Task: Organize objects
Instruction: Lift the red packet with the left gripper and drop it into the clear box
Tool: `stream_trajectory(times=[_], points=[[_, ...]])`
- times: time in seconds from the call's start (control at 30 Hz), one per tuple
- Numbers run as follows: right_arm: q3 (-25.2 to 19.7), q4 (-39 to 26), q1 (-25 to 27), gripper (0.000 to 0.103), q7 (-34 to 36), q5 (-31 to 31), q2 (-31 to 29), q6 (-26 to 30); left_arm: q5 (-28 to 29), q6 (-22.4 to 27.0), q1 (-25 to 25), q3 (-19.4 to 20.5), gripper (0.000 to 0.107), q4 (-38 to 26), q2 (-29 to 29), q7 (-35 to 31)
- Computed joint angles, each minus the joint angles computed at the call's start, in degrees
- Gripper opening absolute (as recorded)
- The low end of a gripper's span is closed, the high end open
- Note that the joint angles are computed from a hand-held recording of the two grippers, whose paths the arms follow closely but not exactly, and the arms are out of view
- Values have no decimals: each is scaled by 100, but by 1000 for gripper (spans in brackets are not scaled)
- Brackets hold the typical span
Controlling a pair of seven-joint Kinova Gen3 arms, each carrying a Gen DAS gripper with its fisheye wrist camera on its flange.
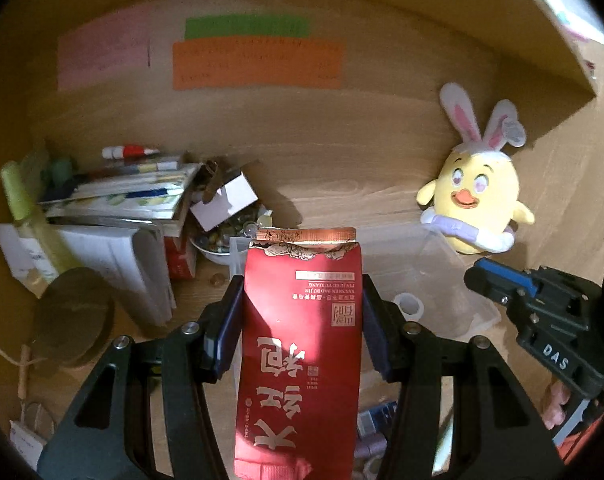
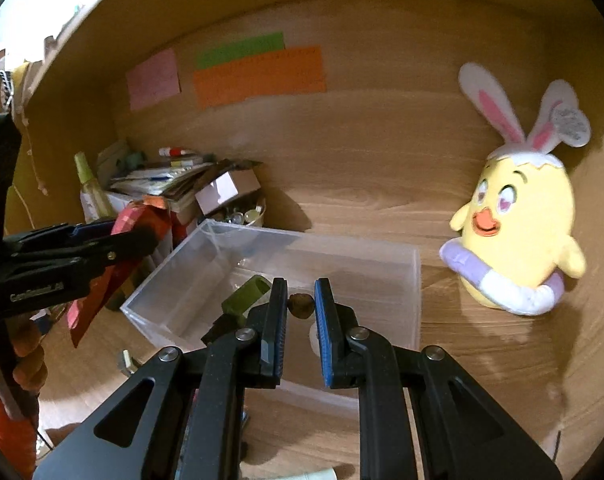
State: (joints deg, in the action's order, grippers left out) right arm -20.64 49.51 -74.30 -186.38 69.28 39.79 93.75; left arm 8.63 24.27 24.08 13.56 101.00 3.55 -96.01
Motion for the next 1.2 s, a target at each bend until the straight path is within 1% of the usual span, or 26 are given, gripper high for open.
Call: stream_trajectory(times=[0.07,0.2,0.3,0.37,0.47,0.53,0.67,0.83,0.97,1.07,1.13,1.2], points=[[82,3,92,13,70,-184,7,-171,-384,40,129,-50,54,-144,185,349],[219,43,271,13,195,-590,10,-547,-579,238,214,-62,54,-472,563,465],[343,-105,380,13,357,-929,104,-669,-835,335,379,-132,54,-659,784,638],[412,-146,470,13,432,-1150,143,-820,-1015,354,496,-191,54,-743,890,764],[542,-199,534,13,547,-1424,203,-993,-1459,342,780,-372,54,-841,1046,1140],[624,-217,573,13,632,-1600,230,-1123,-1548,345,810,-371,54,-879,1111,1197],[827,-328,561,13,853,-1909,305,-1208,-1577,394,812,-330,54,-962,1248,1187],[1112,-308,506,13,977,-2251,315,-1338,-1578,426,824,-333,53,-1006,1343,1159],[1361,-296,461,13,1049,-2503,307,-1444,-1471,474,759,-279,53,-1023,1362,1007],[1554,-252,414,13,1059,-2692,281,-1516,-1274,569,628,-170,53,-1042,1353,796],[1684,-224,377,18,1062,-2820,260,-1544,-1151,605,572,-133,53,-1035,1333,678],[1841,-215,315,33,1045,-2926,253,-1523,-1090,611,553,-130,55,-988,1281,597]])
